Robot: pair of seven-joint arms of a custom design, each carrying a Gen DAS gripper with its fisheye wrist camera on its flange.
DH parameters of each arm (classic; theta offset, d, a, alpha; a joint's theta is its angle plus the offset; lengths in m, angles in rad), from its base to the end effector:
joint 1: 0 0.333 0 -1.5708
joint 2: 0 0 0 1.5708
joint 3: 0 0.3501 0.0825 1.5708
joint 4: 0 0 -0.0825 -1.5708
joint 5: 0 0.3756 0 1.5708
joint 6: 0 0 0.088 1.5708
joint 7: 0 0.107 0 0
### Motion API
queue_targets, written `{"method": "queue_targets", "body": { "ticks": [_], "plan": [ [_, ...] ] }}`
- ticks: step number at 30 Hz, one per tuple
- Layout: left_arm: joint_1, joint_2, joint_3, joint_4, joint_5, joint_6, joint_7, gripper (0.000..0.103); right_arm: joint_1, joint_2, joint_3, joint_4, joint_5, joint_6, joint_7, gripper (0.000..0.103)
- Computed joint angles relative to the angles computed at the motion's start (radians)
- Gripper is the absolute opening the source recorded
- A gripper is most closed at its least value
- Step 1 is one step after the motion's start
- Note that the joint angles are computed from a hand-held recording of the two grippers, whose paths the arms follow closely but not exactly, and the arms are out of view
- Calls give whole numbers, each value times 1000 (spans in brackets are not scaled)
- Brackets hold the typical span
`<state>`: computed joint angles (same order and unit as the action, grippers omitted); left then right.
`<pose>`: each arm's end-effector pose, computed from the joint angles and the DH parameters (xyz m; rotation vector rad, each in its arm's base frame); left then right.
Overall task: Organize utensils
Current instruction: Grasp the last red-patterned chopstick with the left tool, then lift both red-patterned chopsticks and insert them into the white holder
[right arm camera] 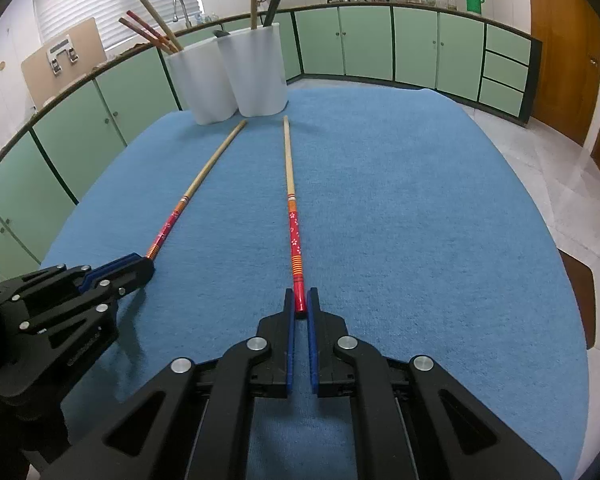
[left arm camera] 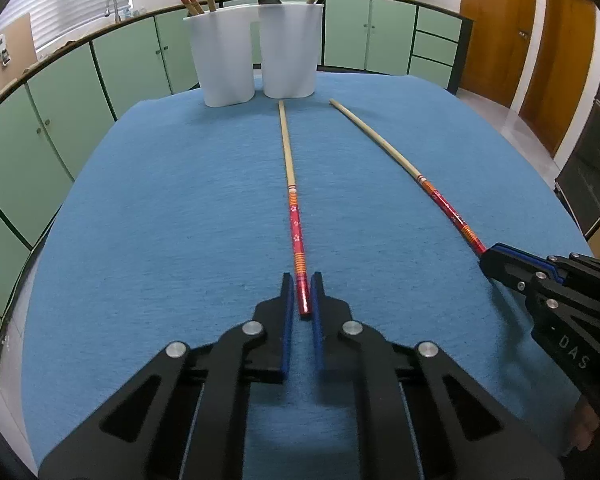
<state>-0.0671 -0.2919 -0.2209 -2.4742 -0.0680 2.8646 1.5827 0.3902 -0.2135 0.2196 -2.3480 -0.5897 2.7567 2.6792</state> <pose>0.4498 -0.1367 0.5130 -1.6050 2.0752 -0.7168 0.3926 0.3098 0.5164 -1.7513 1.7628 -0.4936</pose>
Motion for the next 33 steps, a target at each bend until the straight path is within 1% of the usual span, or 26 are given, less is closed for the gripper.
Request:
{"method": "queue_targets", "body": {
  "ticks": [4,8,11,18,24,26,33],
  "plan": [
    [-8,0,7,1,-14,-1,5,5,-1,1,4,5,-9,-12,4,6],
    [-41,-11,41,2,-79,-18,50,5,4,-4,4,13,-11,-27,-9,6],
    [-42,-29,45,1,-98,-28,69,5,-1,-23,12,19,-41,-41,-14,6],
    [-41,-103,61,16,-116,-54,142,5,-13,-70,14,42,-56,-46,-42,6],
    [-52,-158,84,43,-162,-35,204,5,-32,-96,24,84,-73,-50,-76,6],
    [-49,-167,81,56,-170,-26,212,5,-37,-101,24,101,-75,-47,-89,6],
    [-61,-171,100,115,-211,8,260,5,-50,-101,20,161,-61,-30,-139,6]
  ]
}}
